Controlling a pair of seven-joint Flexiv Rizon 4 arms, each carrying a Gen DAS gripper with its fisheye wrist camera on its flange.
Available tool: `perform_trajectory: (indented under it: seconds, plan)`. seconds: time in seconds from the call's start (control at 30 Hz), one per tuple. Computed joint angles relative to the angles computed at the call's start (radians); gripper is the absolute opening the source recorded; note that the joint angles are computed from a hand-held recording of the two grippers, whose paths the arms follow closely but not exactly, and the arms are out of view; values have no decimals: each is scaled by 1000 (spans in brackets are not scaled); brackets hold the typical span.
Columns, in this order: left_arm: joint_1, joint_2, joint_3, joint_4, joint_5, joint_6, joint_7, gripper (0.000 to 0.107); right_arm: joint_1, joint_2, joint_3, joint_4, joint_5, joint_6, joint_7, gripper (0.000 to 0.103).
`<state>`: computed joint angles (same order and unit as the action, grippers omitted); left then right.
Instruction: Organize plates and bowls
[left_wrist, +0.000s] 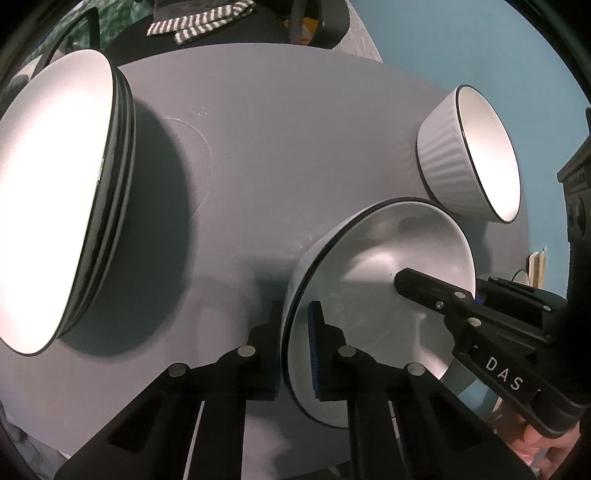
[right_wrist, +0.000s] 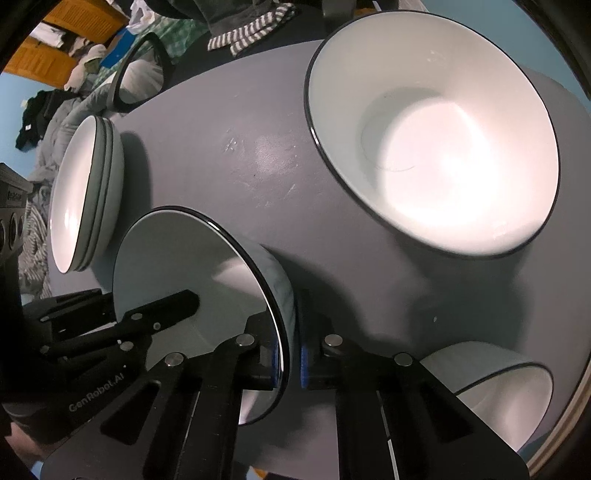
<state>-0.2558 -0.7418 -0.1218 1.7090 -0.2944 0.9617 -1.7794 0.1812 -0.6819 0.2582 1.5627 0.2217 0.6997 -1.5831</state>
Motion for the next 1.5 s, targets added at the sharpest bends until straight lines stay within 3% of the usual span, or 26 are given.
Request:
perform_trajectory:
  seconds: [0.63, 0.87, 1.03, 1.5]
  plan:
    - [55, 87, -17, 14, -29, -44, 113, 10, 7, 66, -26, -12, -7, -48, 112, 8]
    - [53, 91, -7, -53, -26, -103, 152, 10, 2, 86, -37, -28, -17, -46, 121, 8]
    - [4, 14, 0, -175, -1, -121, 114, 10, -3, 77, -49, -60, -34, -50, 123, 8]
    - [-34, -147, 30, -480, 60, -267, 54, 11, -38, -24, -64, -227, -51, -136, 100, 8]
